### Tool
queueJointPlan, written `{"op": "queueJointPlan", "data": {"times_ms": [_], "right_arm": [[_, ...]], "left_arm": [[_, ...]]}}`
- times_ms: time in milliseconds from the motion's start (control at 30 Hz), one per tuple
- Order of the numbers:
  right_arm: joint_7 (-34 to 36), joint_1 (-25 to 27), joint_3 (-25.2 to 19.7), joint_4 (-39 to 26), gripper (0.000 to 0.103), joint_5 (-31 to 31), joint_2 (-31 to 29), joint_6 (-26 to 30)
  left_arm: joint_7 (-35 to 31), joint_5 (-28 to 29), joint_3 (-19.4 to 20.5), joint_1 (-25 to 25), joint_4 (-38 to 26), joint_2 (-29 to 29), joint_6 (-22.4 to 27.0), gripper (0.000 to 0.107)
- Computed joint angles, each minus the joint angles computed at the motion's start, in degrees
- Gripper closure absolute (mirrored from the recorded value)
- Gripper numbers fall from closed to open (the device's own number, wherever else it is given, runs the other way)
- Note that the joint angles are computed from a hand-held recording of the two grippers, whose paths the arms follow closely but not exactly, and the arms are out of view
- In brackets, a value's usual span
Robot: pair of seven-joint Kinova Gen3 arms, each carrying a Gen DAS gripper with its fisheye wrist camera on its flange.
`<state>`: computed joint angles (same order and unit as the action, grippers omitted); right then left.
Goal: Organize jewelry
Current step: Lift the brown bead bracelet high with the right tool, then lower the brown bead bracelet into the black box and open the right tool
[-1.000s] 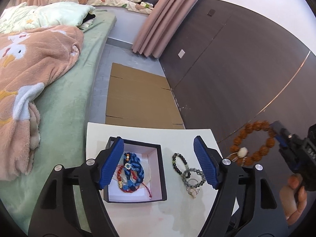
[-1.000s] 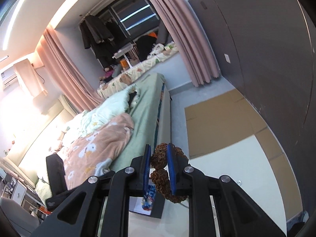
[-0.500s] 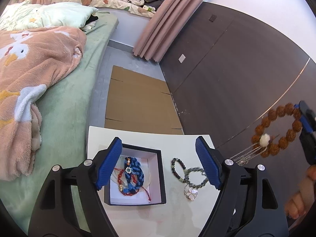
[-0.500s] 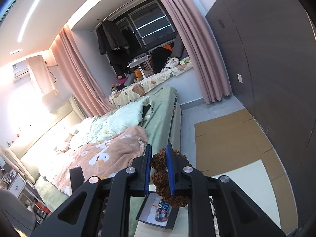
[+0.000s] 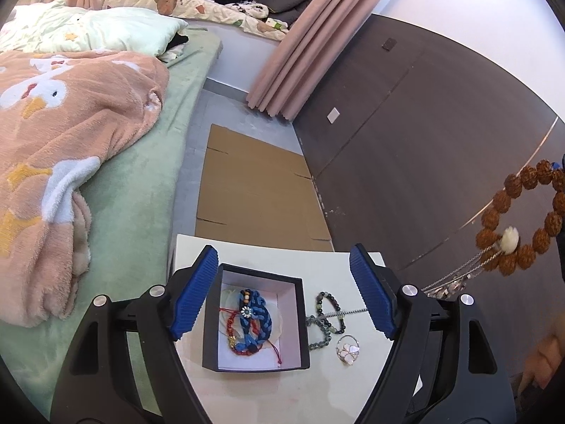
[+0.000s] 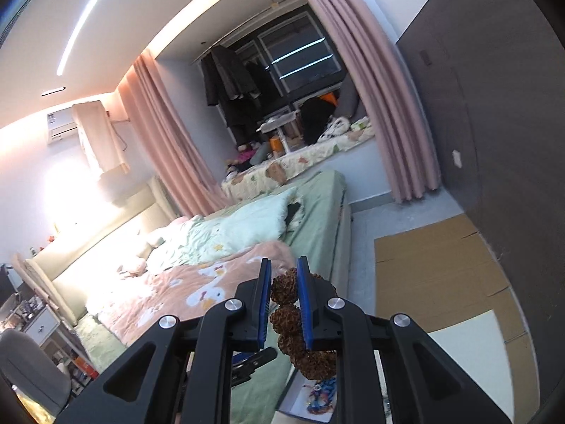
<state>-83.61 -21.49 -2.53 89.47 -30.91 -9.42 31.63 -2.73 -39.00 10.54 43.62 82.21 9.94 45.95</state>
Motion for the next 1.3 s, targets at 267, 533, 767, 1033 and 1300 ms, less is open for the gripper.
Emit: {"op": "queueJointPlan", "data": {"times_ms": [267,533,767,1033,1300], "right_arm": [[4.2,-1.1,0.0,-1.0,0.088,-4.9,2.7,1.5],[4.4,-0.4,-1.6,-2.6,0.088,-5.3,2.2,1.0],[2.2,-1.3,-3.1,-5.3,0.088,-2.3,2.3,0.4],[-5.0,-1.3,-5.7,-10.3,0.088,6.3,2.9,1.0],[-9.8,-2.4,-7.4,-12.6,0.088,12.7,3.4,1.7]], "left_arm": [[2.8,-2.2,0.0,0.2,1.0,-1.1,0.7,0.031],[5.7,-3.7,1.0,-1.1,2.8,-2.5,0.2,0.03],[8.1,-5.0,1.8,-2.2,4.4,-3.9,0.1,0.03],[10.8,-6.2,3.1,-4.4,6.7,-5.7,-1.4,0.029],[12.4,-7.3,4.7,-5.9,8.3,-7.4,-1.3,0.025]]}}
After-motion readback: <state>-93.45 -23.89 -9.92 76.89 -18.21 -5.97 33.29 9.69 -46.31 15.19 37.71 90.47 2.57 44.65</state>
